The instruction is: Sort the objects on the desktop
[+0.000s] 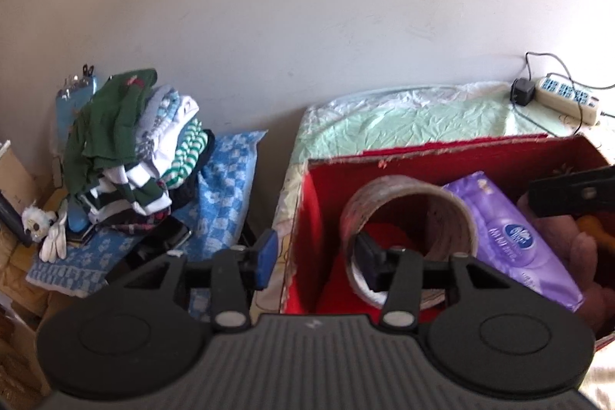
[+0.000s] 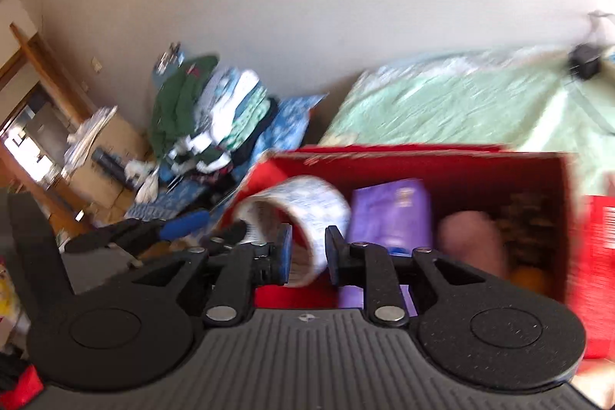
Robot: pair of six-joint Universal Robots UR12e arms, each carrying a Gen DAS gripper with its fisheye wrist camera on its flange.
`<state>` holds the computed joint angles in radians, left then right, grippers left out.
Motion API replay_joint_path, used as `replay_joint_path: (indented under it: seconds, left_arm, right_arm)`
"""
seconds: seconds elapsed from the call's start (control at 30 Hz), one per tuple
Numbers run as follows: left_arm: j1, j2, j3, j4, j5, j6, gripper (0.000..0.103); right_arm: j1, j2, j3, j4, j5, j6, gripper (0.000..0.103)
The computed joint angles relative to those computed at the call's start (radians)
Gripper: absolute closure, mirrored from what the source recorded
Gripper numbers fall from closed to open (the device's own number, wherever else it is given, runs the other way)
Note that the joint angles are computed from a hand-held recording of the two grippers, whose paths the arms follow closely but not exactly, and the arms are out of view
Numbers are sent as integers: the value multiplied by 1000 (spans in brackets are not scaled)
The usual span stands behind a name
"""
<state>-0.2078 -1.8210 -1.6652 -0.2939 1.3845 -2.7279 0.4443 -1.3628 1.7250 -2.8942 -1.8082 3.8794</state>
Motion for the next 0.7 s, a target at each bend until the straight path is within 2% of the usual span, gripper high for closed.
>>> replay_joint_path:
  seconds: [0.03,0.23,0.3,0.37,0.4,0.43,0.47,0.5,0.57,0.7]
  left_arm:
    - [-2,2,-4,12,6,6,47]
    - [-10,7,-5,2,1,12,43]
    - [-29,0,-9,26,69,23,42]
    - [-58,-19,2,42,201,27,31]
    - [-65,-26,15,11,240,29,35]
    - [-64,-24,24,-33,237,26,41]
    - [-53,-13,23,-66,193,23,40]
    - [-45,1,14,-71,157,19,39]
    - [-35,29,-13,-51,113,11,30]
    - [-34,69,-49,-53,70,-7,30]
  right_arm:
    - [7,-14,17,-6,-32,8,81]
    - [34,-81,109,-31,-189,113,81]
    - [37,-100,139,-32,-223,151,81]
    - [35,-122,166,-12,-242,193,79]
    - [32,-132,181,-10,-240,215,78]
    - [29,-143,196,-8,-237,238,78]
    - [25,-153,212,-11,-230,255,78]
    - [20,-162,225,-17,-220,261,77]
    - [12,-178,246,-19,-202,262,77]
    - [-7,-205,282,-46,-170,237,77]
